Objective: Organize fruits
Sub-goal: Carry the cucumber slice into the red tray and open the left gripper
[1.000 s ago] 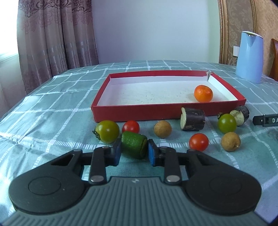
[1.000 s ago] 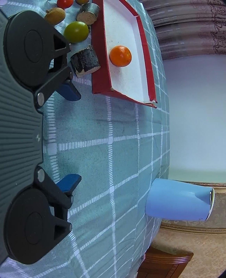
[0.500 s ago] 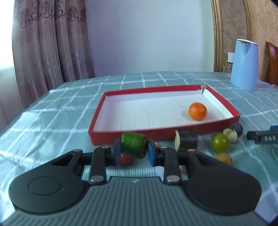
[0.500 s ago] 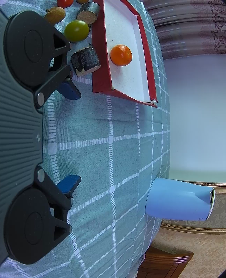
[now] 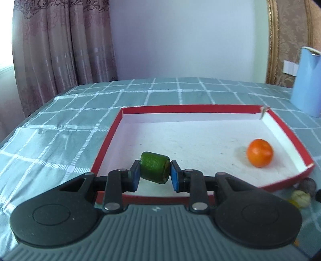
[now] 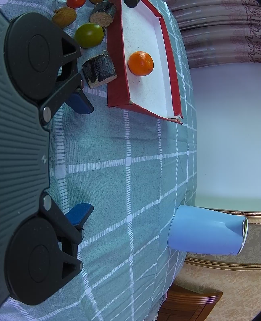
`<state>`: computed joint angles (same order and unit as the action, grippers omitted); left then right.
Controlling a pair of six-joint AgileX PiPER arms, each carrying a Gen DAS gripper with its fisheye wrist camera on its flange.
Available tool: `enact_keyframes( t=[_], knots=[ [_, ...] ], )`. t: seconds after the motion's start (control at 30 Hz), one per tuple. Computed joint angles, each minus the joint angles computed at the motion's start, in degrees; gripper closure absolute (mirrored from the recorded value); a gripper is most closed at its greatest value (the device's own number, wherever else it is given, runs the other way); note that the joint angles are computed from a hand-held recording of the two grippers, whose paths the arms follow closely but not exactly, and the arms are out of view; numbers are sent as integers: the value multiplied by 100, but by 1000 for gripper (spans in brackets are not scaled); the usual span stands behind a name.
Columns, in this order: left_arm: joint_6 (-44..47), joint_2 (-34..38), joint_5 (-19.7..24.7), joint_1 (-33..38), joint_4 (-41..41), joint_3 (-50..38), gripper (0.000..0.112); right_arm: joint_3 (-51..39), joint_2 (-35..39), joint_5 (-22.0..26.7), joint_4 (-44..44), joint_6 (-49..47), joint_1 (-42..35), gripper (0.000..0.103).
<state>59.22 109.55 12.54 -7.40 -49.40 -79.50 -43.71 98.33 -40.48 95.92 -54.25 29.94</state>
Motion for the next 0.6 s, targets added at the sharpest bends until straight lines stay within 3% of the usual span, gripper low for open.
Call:
enact_keyframes(
  t=[0.17, 0.3, 0.47, 0.53, 0.6],
  knots=[
    [-1010, 294, 190, 24, 919, -376, 84, -18, 15, -13, 3, -4, 7, 6],
    [-747, 327, 33, -14, 750, -326, 84, -17, 18, -14, 1, -1, 6, 6],
    [-298, 319, 144, 85, 222, -280, 81, -15, 19, -4, -9, 10, -4, 5],
    [10, 213, 29, 82, -2, -113, 73, -17, 25, -2, -6, 15, -7, 5],
    [810, 60, -17, 127, -720, 120, 65, -11, 26, 0, 4, 32, -12, 4]
  ],
)
